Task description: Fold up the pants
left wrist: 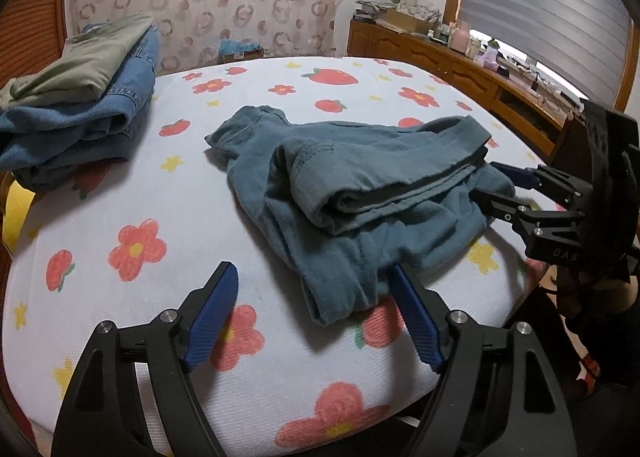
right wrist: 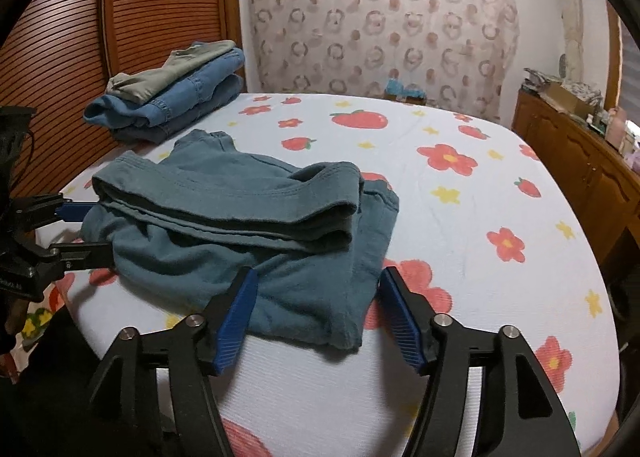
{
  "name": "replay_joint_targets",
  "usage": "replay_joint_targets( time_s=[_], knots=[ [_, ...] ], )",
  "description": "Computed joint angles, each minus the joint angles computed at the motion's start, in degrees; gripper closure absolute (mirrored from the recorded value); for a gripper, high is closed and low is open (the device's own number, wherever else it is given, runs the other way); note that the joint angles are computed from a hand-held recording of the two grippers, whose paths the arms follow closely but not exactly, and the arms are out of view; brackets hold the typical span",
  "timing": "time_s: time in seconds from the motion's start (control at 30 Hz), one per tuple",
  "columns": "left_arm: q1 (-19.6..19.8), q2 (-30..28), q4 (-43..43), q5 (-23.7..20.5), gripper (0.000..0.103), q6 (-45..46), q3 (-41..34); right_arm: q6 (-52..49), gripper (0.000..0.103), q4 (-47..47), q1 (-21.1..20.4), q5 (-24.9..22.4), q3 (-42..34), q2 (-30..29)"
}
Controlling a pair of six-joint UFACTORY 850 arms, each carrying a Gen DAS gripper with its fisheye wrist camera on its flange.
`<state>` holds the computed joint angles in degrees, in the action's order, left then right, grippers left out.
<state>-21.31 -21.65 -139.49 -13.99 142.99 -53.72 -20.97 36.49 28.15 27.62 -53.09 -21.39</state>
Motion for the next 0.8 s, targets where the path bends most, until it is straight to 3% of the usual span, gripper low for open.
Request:
replay_joint_targets(
  time_s=[0.3, 0.4, 0.8],
  knots=[
    [1.63, -0.33, 15.74, -0.75, 0.024, -18.82, -1.81, -1.44, 0.035, 0.96, -0.17, -1.37, -0.29, 0.21],
    [2.13, 0.3, 13.2, -2.06, 0.024, -16.57, -1.32, -1.58, 0.035, 1.19, -0.19, -1.36, -0.28, 0.27],
    [2.52, -0.86, 8.15, -0.18, 0.024, -11.45, -2.29, -1.7, 0.035, 1.12, -0.38, -1.99, -0.35, 0.43]
  ],
)
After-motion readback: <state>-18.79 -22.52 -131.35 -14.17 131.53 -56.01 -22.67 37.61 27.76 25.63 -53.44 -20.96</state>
